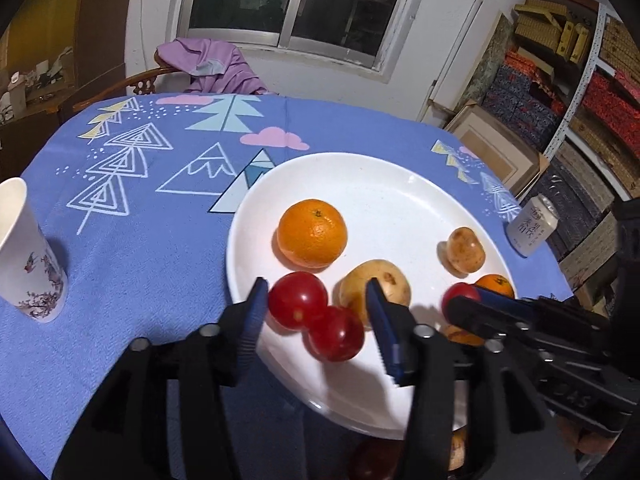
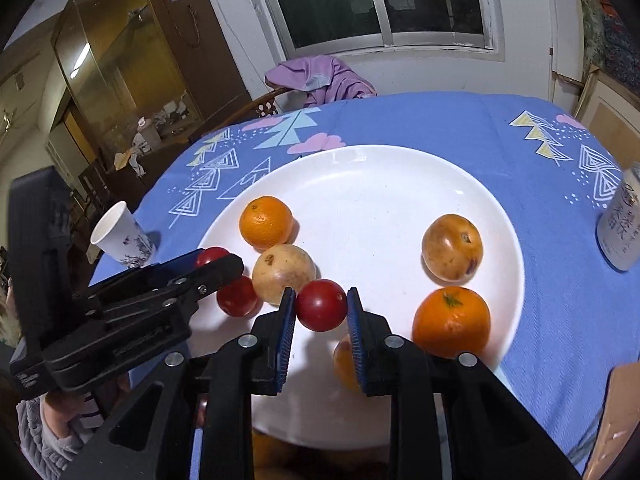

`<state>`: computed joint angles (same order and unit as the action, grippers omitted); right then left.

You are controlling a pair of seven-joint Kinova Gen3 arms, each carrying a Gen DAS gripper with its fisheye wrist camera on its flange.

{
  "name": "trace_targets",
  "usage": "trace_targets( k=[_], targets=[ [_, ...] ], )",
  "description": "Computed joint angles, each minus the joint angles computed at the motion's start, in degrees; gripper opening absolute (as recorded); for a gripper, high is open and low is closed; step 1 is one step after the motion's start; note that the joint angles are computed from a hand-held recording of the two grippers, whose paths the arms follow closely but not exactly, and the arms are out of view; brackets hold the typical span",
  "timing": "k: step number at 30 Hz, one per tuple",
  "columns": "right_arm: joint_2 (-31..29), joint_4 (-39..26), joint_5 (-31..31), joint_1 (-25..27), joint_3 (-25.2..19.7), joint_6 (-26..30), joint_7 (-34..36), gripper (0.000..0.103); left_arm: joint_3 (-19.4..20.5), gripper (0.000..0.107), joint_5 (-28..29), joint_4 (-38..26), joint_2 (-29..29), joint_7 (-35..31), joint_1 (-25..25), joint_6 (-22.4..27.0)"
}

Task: Organize fruits
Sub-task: 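Carry the tomato to the plate while the right tool carries a red plum there, then open both tools over the plate and withdraw them toward the fruit pile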

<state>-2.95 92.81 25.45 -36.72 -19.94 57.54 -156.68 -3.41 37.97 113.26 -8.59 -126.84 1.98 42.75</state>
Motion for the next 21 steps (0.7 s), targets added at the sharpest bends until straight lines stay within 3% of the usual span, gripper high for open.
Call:
trace_targets(
  k=[4,8,11,19,21],
  targets=[
    [-0.68,1.65,-0.24,0.32,0.08,-0.89,-1.19,0.04,-0.67,0.071,1.24,0.44,-1.36,-1.19,0.14,0.05],
    [-3.51,2.38,0.43,0.73,-1.32,0.26,-2.79,0.04,-3.16,0.072,2.39,0.14,-3.54,-1.54,-0.45,2.97],
    [-7.55,3.45,1.37,1.87,-3.78,1.54,-5.18,0.046,-4.63,0.072,1.52,1.42,-7.11,-1.81,-1.24,3.85],
    [-21.18,10.54,-0.47,8.35,-13.68,4.54,-14.25,0.06,-4.77,0.073,-10.7,10.6,-18.52,2.72,-2.39,0.98],
    [-24.11,12.11,-2.31,9.96,-15.19,5.1,-15.63,0.064,-4.73,0.077,-13.01,12.11,-20.66,4.15,-1.88,0.88]
  ],
)
